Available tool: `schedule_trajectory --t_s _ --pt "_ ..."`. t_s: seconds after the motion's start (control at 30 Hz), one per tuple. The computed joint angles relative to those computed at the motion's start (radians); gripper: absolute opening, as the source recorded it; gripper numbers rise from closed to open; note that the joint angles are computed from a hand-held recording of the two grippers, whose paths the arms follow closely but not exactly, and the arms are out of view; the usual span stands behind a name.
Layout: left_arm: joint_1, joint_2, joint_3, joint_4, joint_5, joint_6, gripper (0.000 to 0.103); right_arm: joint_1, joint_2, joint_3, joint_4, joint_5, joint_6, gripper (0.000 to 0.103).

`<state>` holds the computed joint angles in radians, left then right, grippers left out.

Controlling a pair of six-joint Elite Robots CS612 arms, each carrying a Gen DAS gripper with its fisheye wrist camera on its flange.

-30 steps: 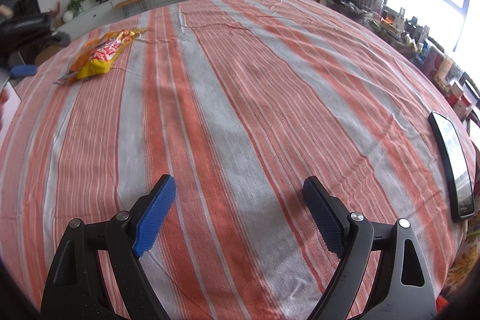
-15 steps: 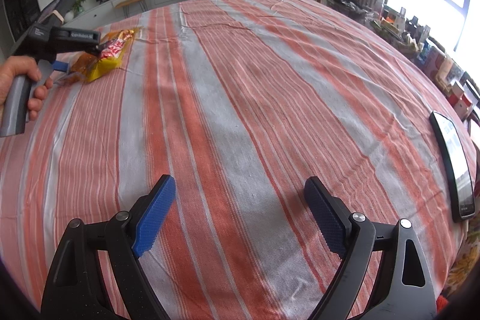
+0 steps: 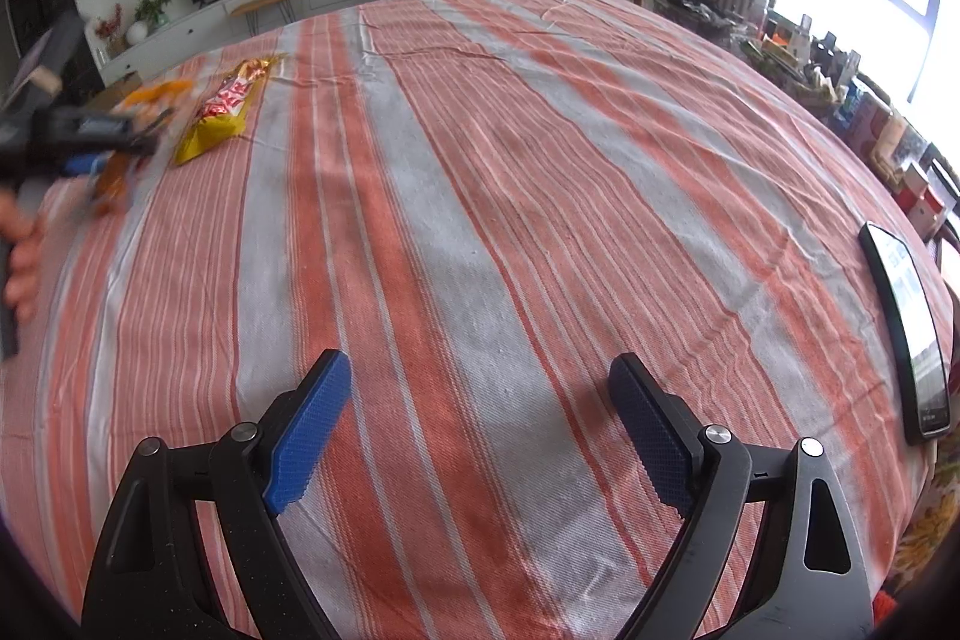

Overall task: Organize snacks
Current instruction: 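Grasp the orange-labelled sausage packet with left tool, then hold the sausage packet with left tool while right tool grasps the yellow-red packet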

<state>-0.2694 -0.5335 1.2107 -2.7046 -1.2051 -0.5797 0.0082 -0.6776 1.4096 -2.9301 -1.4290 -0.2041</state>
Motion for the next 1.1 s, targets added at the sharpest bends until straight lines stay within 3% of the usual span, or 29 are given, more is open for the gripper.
schedule_trajectory --t_s 0.1,0.2,0.27,0.33,0.47,1.1 --pt "-0.04 -0.08 0.167 -0.057 0.08 -0.023 0.062 0.0 0.0 0.0 0.0 0.0 0.0 0.09" --pt "-0.061 -0.124 0.272 -0.117 0.086 -0.051 0.067 0.0 0.0 0.0 0.0 0.0 0.0 0.09" --pt "-0.061 -0.126 0.299 -0.148 0.037 -0.073 0.081 0.0 0.0 0.0 0.001 0.0 0.0 0.09" --pt "-0.055 -0.127 0.332 -0.233 0.007 -0.102 0.086 0.0 0.0 0.0 0.001 0.0 0.0 0.09" --pt "-0.052 -0.116 0.321 -0.216 0.018 -0.093 0.103 0.0 0.0 -0.001 0.001 0.0 0.0 0.091" --pt "-0.056 -0.121 0.332 -0.231 0.034 -0.101 0.103 0.0 0.0 -0.001 0.002 -0.001 0.0 0.091"
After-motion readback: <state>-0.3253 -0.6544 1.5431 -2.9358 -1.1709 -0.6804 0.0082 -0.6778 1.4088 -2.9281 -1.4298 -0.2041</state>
